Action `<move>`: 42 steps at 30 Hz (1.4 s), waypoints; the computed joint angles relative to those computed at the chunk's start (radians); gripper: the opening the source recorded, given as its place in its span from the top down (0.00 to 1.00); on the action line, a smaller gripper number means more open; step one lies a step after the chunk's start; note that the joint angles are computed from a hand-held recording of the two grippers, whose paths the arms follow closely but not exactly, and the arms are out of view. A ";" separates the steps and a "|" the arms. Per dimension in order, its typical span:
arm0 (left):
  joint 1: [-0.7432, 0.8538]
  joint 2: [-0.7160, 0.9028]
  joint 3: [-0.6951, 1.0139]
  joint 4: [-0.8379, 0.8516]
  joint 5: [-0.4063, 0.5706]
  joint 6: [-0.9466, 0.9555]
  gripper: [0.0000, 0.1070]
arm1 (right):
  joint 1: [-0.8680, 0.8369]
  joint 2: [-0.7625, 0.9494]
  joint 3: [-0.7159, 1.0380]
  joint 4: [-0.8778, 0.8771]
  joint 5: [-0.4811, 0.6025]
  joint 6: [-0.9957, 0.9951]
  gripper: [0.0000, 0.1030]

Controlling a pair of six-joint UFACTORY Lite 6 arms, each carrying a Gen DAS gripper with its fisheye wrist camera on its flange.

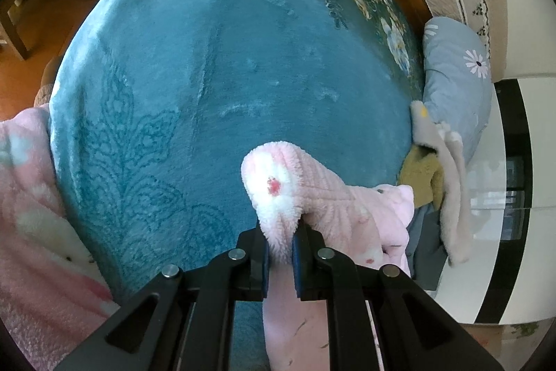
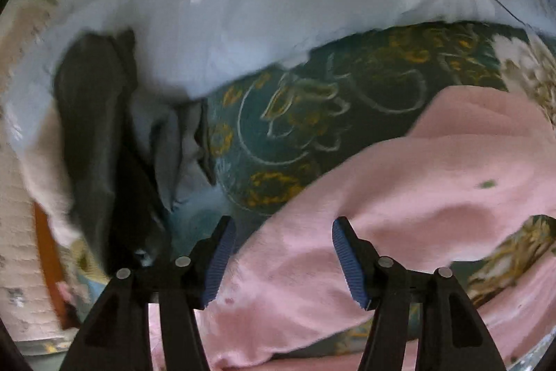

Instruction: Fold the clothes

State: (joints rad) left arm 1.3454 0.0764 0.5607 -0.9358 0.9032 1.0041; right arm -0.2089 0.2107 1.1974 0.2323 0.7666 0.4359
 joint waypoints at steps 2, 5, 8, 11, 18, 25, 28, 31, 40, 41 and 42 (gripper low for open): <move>0.003 0.005 -0.001 -0.004 -0.002 0.005 0.90 | 0.059 0.079 0.070 -0.106 0.026 0.100 0.40; 0.013 0.024 0.003 -0.011 0.002 0.011 0.90 | 0.106 0.181 0.151 -0.195 0.085 0.169 0.40; 0.017 0.030 0.003 -0.018 0.006 0.016 0.90 | 0.117 0.219 0.164 -0.256 0.145 0.220 0.42; 0.024 0.042 0.004 -0.024 0.011 0.024 0.90 | 0.097 0.213 0.121 -0.273 0.171 0.236 0.55; 0.045 0.070 0.011 -0.031 0.031 0.035 0.90 | 0.027 0.038 0.027 -0.189 0.156 0.148 0.96; 0.060 0.074 0.017 -0.026 0.053 0.046 0.90 | -0.042 -0.230 0.322 -0.255 0.227 0.032 1.00; 0.064 0.083 0.023 -0.021 0.059 0.044 0.90 | -0.109 -0.352 0.370 -0.282 0.257 -0.030 1.00; 0.072 0.095 0.028 -0.018 0.068 0.044 0.90 | -0.231 -0.438 0.222 -0.196 0.250 -0.118 1.00; 0.085 0.082 0.023 -0.005 0.076 0.038 0.90 | -0.181 -0.341 -0.076 0.075 0.071 -0.190 0.89; 0.084 0.081 0.021 -0.007 0.072 0.036 0.90 | -0.148 -0.290 -0.089 0.087 0.036 -0.185 0.75; 0.081 0.080 0.020 -0.010 0.069 0.034 0.90 | -0.131 -0.255 -0.091 0.093 0.021 -0.182 0.66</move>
State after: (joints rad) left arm 1.4262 0.1559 0.5806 -0.9455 0.9718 1.0383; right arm -0.3397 -0.0438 1.1065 0.3251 0.7877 0.2539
